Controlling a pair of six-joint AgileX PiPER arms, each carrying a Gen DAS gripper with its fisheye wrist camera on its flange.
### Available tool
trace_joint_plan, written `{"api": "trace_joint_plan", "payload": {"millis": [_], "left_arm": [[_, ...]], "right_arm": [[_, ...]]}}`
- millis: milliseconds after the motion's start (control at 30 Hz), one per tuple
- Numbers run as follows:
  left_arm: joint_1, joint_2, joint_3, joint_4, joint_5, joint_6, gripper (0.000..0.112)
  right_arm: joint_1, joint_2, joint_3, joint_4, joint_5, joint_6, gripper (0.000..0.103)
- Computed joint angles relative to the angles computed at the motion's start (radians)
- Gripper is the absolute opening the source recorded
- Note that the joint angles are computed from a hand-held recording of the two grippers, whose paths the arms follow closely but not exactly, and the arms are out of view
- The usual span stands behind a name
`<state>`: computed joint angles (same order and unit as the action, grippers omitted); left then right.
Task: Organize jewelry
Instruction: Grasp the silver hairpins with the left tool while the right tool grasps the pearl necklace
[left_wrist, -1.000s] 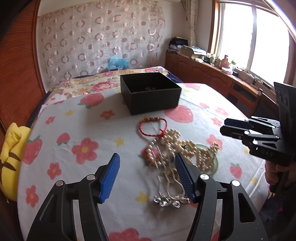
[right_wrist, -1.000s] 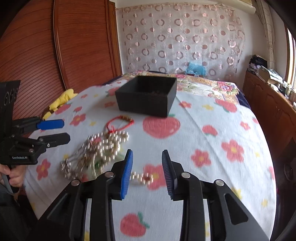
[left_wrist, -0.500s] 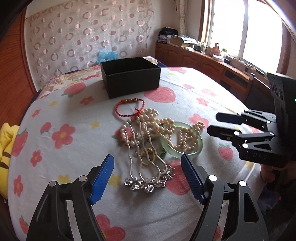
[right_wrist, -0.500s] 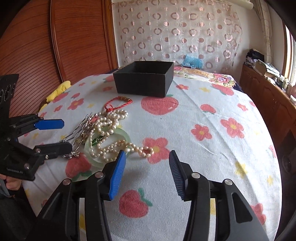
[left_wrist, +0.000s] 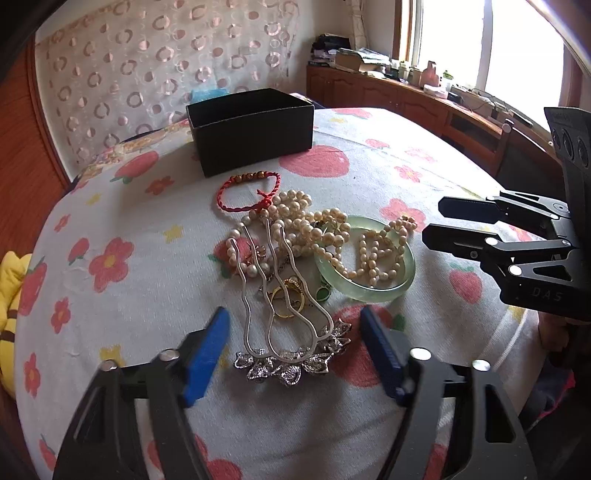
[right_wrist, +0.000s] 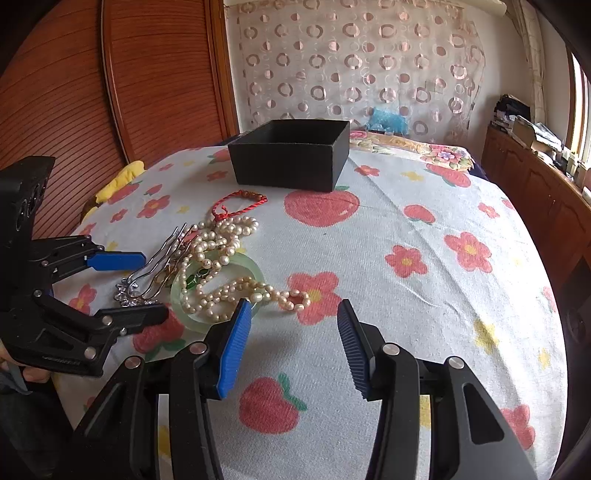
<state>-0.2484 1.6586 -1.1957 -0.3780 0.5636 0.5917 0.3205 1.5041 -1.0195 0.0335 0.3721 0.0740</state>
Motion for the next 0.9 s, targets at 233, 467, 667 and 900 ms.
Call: {"api": "trace_joint_plan", "payload": {"millis": [233,467,667,900], "left_arm": [[0.018,-0.039,0.039,-0.037,-0.02,0.061,0.053],[0.089,-0.088,0.06,-0.16,-0.01,0.162,0.053],[0.114,-0.101,0.055,-0.191,-0.01,0.181,0.053],[0.121,-0.104,0.058,-0.21,-0.012,0.195,0.053]], "right_arm": [[0.007,0.005,-0.004,-0.018,0.003,0.012,0.051],[0.027,0.01,-0.012,-0.1,0.01,0.073,0.051],[0.024,0.025,-0.049,-0.017,0.027,-0.017,0.051],[0.031,0.115,-0.195,0.12,0.091,-0.179,0.043]]}}
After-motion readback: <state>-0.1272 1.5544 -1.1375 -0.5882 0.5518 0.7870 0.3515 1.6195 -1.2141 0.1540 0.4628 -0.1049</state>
